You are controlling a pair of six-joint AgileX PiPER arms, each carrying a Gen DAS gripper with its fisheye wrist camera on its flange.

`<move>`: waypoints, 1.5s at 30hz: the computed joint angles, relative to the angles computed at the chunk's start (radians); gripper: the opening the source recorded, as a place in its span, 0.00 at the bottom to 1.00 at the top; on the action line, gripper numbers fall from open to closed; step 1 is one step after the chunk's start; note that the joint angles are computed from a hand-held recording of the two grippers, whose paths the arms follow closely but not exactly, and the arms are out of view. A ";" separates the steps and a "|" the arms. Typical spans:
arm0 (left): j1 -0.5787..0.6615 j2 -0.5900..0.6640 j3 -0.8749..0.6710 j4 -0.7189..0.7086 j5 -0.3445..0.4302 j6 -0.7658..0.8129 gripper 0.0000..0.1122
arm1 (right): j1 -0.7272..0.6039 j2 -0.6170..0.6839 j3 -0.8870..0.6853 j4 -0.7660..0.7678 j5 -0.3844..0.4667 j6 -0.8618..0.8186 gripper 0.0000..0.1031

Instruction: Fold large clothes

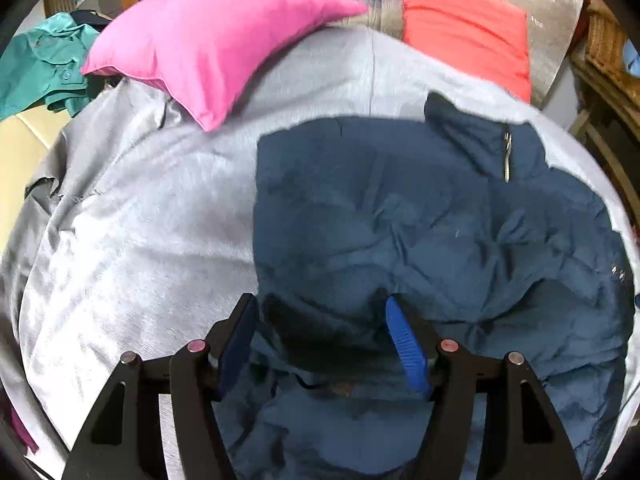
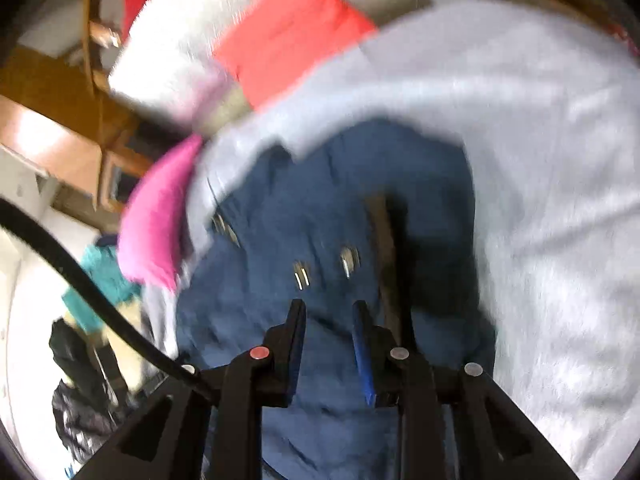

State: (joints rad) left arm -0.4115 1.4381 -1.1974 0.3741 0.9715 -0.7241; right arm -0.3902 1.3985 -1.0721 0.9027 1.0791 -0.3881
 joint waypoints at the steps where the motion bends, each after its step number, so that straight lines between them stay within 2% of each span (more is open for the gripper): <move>1: 0.009 -0.006 0.003 0.002 -0.006 0.000 0.60 | -0.010 -0.016 0.012 0.030 -0.050 -0.011 0.26; 5: 0.057 -0.006 0.010 0.034 -0.003 -0.024 0.60 | -0.010 0.048 0.024 0.146 -0.147 -0.064 0.26; 10: 0.104 0.037 0.017 -0.004 -0.010 0.034 0.60 | -0.007 0.160 0.046 0.220 -0.192 -0.095 0.24; 13: 0.099 0.050 0.006 0.006 -0.005 0.039 0.60 | -0.027 0.140 0.034 0.197 -0.168 -0.050 0.26; 15: 0.094 0.031 0.008 0.013 -0.009 0.036 0.60 | -0.059 0.099 0.046 0.209 -0.138 -0.077 0.26; 19: 0.075 -0.023 0.049 0.045 -0.016 0.008 0.60 | -0.078 -0.011 0.039 0.121 -0.048 -0.027 0.27; 22: 0.078 0.000 0.054 0.053 0.010 0.019 0.60 | -0.051 -0.052 0.058 0.039 0.001 -0.008 0.26; 25: 0.114 0.034 0.065 -0.010 0.004 0.086 0.61 | 0.052 -0.016 0.074 -0.077 -0.055 0.059 0.27; 28: 0.101 0.012 0.061 0.021 0.015 0.068 0.61 | 0.075 -0.002 0.075 -0.094 -0.066 0.068 0.25; 30: 0.087 -0.013 0.064 0.057 0.013 0.043 0.61 | 0.046 -0.013 0.060 -0.069 -0.032 0.040 0.32; 32: 0.066 -0.044 0.077 0.082 0.011 0.014 0.61 | 0.002 -0.035 0.063 -0.031 -0.029 0.008 0.55; 33: 0.056 -0.058 0.082 0.098 0.007 0.000 0.61 | -0.026 -0.051 0.072 -0.014 -0.038 -0.005 0.57; 36: 0.010 -0.079 0.080 0.168 0.023 -0.055 0.61 | -0.053 -0.048 0.067 0.012 -0.037 -0.031 0.57; 38: -0.030 -0.087 0.084 0.232 0.036 -0.109 0.61 | -0.044 -0.060 0.065 -0.023 -0.050 -0.020 0.57; 41: -0.066 -0.092 0.078 0.287 0.046 -0.156 0.61 | -0.043 -0.056 0.051 -0.019 -0.003 -0.030 0.57; 45: -0.115 -0.101 0.069 0.347 0.068 -0.197 0.61 | 0.043 -0.059 0.057 -0.059 -0.049 0.000 0.56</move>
